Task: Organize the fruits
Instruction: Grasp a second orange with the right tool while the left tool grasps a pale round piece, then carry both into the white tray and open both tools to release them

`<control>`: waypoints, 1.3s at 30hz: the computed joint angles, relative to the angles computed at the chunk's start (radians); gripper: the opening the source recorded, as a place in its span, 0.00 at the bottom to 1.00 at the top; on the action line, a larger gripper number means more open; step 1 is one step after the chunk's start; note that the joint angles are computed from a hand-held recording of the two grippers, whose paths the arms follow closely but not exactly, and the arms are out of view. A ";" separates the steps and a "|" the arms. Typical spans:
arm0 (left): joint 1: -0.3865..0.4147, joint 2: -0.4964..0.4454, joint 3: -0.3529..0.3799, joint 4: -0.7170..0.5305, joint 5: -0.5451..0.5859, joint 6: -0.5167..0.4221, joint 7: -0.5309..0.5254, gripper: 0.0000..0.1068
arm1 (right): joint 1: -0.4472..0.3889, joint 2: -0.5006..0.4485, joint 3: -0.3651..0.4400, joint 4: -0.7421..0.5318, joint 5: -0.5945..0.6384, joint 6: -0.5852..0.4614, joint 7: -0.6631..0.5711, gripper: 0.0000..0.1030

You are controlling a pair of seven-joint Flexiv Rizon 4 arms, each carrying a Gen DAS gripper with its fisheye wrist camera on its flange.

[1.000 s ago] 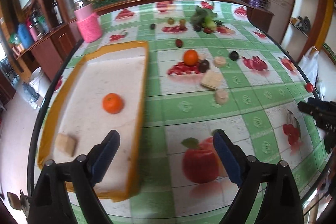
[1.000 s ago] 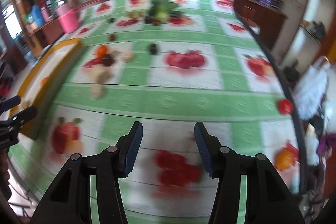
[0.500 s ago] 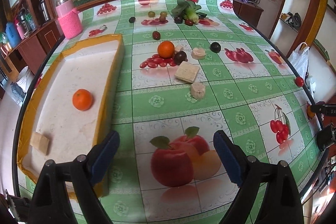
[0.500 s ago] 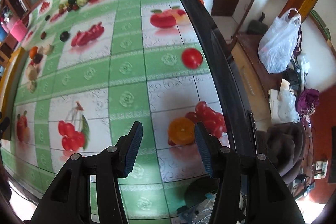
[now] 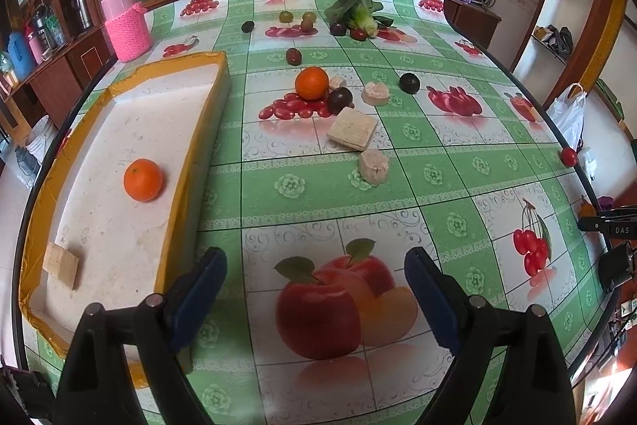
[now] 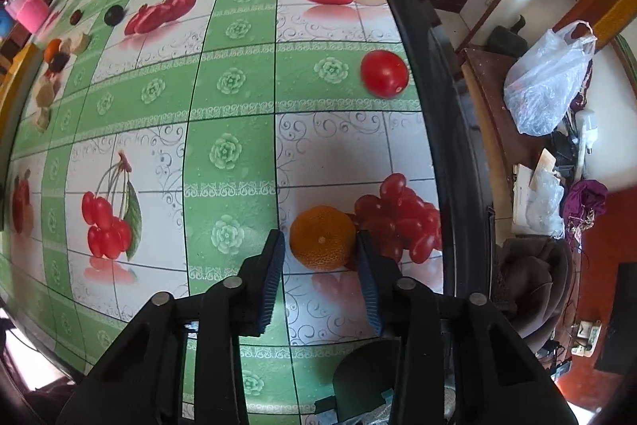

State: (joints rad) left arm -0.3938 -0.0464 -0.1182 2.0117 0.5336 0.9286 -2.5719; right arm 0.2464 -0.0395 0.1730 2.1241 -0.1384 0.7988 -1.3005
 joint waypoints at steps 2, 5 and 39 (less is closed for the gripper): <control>0.002 -0.005 0.000 -0.001 -0.008 0.003 0.009 0.87 | -0.001 0.001 0.001 0.005 0.011 0.020 -0.008 0.30; 0.005 -0.014 0.003 0.003 -0.035 0.017 0.026 0.87 | 0.000 0.002 0.003 0.015 0.015 0.066 -0.003 0.30; -0.051 -0.212 0.098 -0.131 -0.149 0.134 0.092 0.26 | 0.089 -0.026 0.074 0.030 0.277 0.312 -0.166 0.31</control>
State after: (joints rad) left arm -0.4450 -0.2584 -0.0201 1.8804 0.3850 1.0626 -2.4796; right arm 0.3350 -0.0651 0.2469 2.1539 0.1390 1.1105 -1.4668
